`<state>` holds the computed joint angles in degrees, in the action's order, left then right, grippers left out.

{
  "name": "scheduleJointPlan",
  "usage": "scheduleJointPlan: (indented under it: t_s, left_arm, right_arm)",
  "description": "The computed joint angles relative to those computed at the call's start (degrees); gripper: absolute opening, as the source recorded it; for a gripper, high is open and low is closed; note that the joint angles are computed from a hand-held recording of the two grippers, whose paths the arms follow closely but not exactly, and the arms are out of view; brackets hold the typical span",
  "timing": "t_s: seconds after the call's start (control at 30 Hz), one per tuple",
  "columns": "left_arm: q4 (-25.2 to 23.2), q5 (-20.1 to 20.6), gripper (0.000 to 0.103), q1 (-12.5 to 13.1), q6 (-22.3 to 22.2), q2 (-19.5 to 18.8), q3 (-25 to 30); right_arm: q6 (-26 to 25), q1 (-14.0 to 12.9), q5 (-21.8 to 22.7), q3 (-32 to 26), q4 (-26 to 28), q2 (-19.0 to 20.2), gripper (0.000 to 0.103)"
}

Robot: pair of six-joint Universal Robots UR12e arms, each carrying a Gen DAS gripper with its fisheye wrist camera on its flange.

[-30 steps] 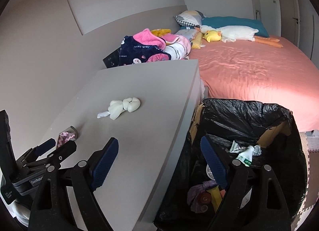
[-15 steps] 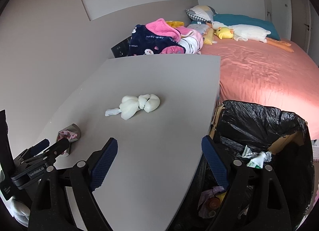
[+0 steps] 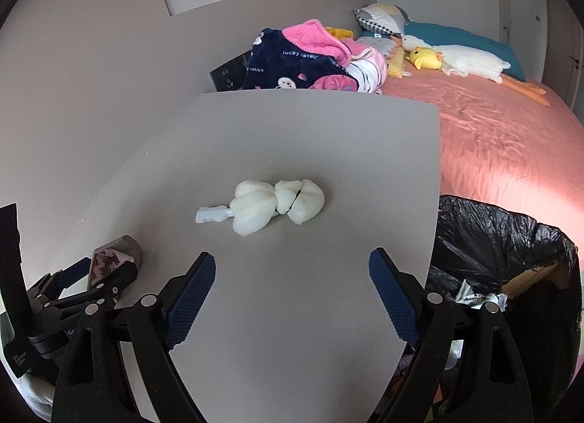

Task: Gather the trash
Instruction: 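Grasp the red-patterned bracket with the left gripper while the right gripper grasps the white cloth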

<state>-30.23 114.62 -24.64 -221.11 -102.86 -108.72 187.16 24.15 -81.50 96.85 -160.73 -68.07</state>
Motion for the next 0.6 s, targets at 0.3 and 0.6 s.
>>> scheduleJointPlan:
  t_s: [0.3,0.6]
  left_arm:
    - [-0.01,1.37,0.059,-0.02,1.22,-0.87,0.56]
    - [1.02,0.75,0.059,0.30,0.98,-0.57,0.08]
  right_arm:
    - [-0.59,0.69,-0.81,-3.99,2.11,2.80,0.086]
    - [0.82,1.26,-3.20,-7.73,3.72,5.55,0.086]
